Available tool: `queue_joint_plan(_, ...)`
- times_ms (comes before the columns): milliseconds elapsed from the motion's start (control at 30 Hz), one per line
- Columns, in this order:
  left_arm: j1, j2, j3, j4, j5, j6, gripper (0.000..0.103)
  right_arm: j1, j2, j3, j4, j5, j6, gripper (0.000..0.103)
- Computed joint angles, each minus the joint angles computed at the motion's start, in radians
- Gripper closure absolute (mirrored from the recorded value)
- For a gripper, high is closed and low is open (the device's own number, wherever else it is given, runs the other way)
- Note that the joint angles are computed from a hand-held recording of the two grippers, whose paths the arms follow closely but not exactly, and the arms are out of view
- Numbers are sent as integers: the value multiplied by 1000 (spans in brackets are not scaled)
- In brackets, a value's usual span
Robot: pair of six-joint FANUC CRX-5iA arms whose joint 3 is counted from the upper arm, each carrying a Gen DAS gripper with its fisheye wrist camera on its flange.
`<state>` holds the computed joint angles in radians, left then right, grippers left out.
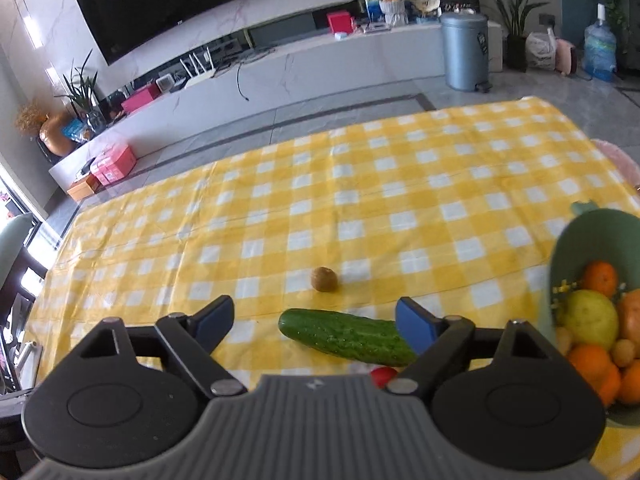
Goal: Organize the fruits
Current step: 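Move both tools back to the cucumber and remaining kiwis, then grasp the kiwi beside the red tomato with the right gripper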
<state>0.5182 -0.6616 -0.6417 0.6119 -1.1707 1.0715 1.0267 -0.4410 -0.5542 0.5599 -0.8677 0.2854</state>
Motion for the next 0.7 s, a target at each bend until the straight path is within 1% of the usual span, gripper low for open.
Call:
queue_joint_plan(67,-16,8,-11,-3,23,8,20,-13,9,-20,4,17,-28,21)
queue_joint_plan(167,-54,23,-8,-37,48,42,20,-34,-5,-71,11,52,-91,21)
queue_joint_plan(267,-81,35,-12,-51,65,60,20,-60,-7,-83,-23,50,-96,31)
queue_joint_plan(300,-87,37,-16,-49,70,61,20,-63,-10,-89,-23,47,-98,32)
queue_joint_plan(367,-100,38,-24,-44,80,61,20,-64,-20,-98,-22,39,-102,40)
queue_joint_plan(400,-106,37,-28,-43,86,61,20,-68,-24,-104,-20,48,-105,42)
queue_joint_plan(433,-111,37,-32,-42,91,60,20,-75,-30,-112,-13,64,-120,47)
queue_joint_plan(467,-116,37,-36,-38,97,57,20,-82,-36,-121,-4,85,-137,54)
queue_joint_plan(500,-120,37,-39,-34,101,53,20,-88,-38,-122,-8,96,-138,58)
queue_joint_plan(533,-122,36,-42,-31,102,48,20,-89,-37,-113,-27,91,-117,62)
queue_joint_plan(600,-126,33,-46,-26,106,44,20,-75,-32,-92,-55,46,-71,63)
queue_joint_plan(633,-128,33,-46,-25,107,44,20,-58,-35,-90,-48,13,-60,63)
queue_joint_plan(700,-131,34,-46,-26,106,45,20,-24,-23,-73,-42,-79,-37,68)
